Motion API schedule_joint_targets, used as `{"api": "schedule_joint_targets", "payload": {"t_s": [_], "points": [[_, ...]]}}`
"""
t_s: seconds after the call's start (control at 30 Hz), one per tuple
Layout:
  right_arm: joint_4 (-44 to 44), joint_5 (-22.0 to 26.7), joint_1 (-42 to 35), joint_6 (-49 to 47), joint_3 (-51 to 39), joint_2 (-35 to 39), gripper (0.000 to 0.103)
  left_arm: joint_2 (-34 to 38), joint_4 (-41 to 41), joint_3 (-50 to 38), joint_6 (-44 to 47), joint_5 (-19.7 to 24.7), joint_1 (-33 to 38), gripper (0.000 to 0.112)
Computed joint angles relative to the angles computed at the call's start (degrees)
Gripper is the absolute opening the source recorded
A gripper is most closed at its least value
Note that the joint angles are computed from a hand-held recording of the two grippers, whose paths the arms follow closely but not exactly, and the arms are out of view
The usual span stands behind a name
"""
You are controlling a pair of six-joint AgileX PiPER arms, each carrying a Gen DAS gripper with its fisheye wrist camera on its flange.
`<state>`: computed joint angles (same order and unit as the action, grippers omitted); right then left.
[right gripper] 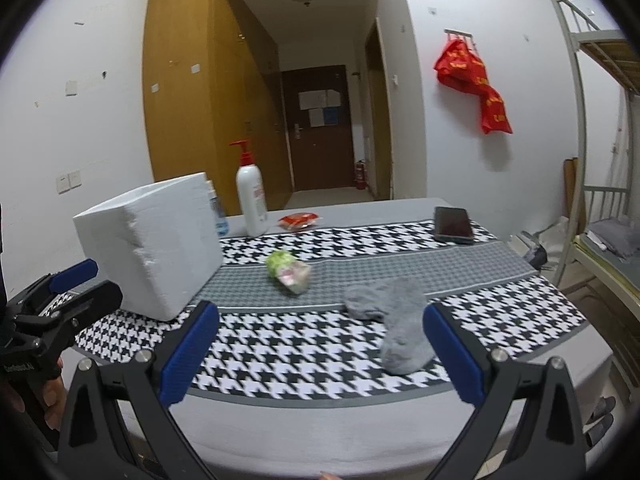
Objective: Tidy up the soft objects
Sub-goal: 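Move the left tool toward the green snack packet while the right tool approaches the grey sock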
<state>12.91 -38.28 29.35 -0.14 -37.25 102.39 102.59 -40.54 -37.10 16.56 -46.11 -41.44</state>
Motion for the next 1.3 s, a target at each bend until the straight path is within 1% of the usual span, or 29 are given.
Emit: {"api": "schedule_joint_targets", "payload": {"t_s": [0.1, 0.33, 0.53, 0.7, 0.77, 0.87, 0.93, 1.03, 1.1, 1.2, 1.27, 1.3], "points": [[-0.5, -0.1, -1.7, 0.0, 0.4, 0.1, 0.103, 1.6, -0.9, -2.7, 2.1, 1.5, -0.6, 0.102], [-5.7, -0.2, -6.9, 4.0, 0.5, 1.4, 0.103, 5.2, -2.0, -10.0, 6.5, 7.0, -0.2, 0.102], [-9.7, 1.4, -10.5, 6.3, -1.6, 4.1, 0.103, 8.5, -4.9, -15.6, 10.5, 10.4, 0.6, 0.102], [-13.3, 2.9, -12.3, 7.5, -4.0, 6.1, 0.103, 11.1, -12.8, -21.2, 19.5, 12.1, 0.2, 0.102], [-15.2, 3.5, -13.1, 8.7, -4.9, 6.8, 0.103, 11.5, -13.9, -22.7, 20.6, 13.7, 0.9, 0.102], [-19.3, 4.3, -14.6, 11.6, -6.1, 7.7, 0.103, 12.0, -13.3, -23.7, 20.0, 14.9, 1.8, 0.102], [-20.3, 4.4, -15.2, 12.0, -6.4, 8.1, 0.103, 12.5, -15.1, -24.7, 21.6, 15.4, 2.1, 0.102], [-23.0, 5.1, -16.3, 14.2, -7.6, 9.1, 0.103, 13.0, -18.3, -27.1, 25.3, 18.3, 3.0, 0.102], [-25.5, 5.8, -17.0, 16.3, -8.4, 9.6, 0.103, 13.3, -18.3, -28.2, 25.7, 19.3, 3.4, 0.102], [-28.8, 6.6, -17.7, 19.2, -9.4, 10.3, 0.103, 14.2, -23.3, -31.1, 31.8, 20.7, 3.9, 0.102], [-30.1, 7.7, -17.9, 20.4, -10.4, 10.7, 0.103, 14.8, -26.9, -33.3, 35.9, 23.7, 4.9, 0.102], [-30.6, 7.8, -18.0, 20.8, -10.7, 10.9, 0.103, 15.4, -30.0, -34.8, 39.1, 25.3, 5.4, 0.102]]}}
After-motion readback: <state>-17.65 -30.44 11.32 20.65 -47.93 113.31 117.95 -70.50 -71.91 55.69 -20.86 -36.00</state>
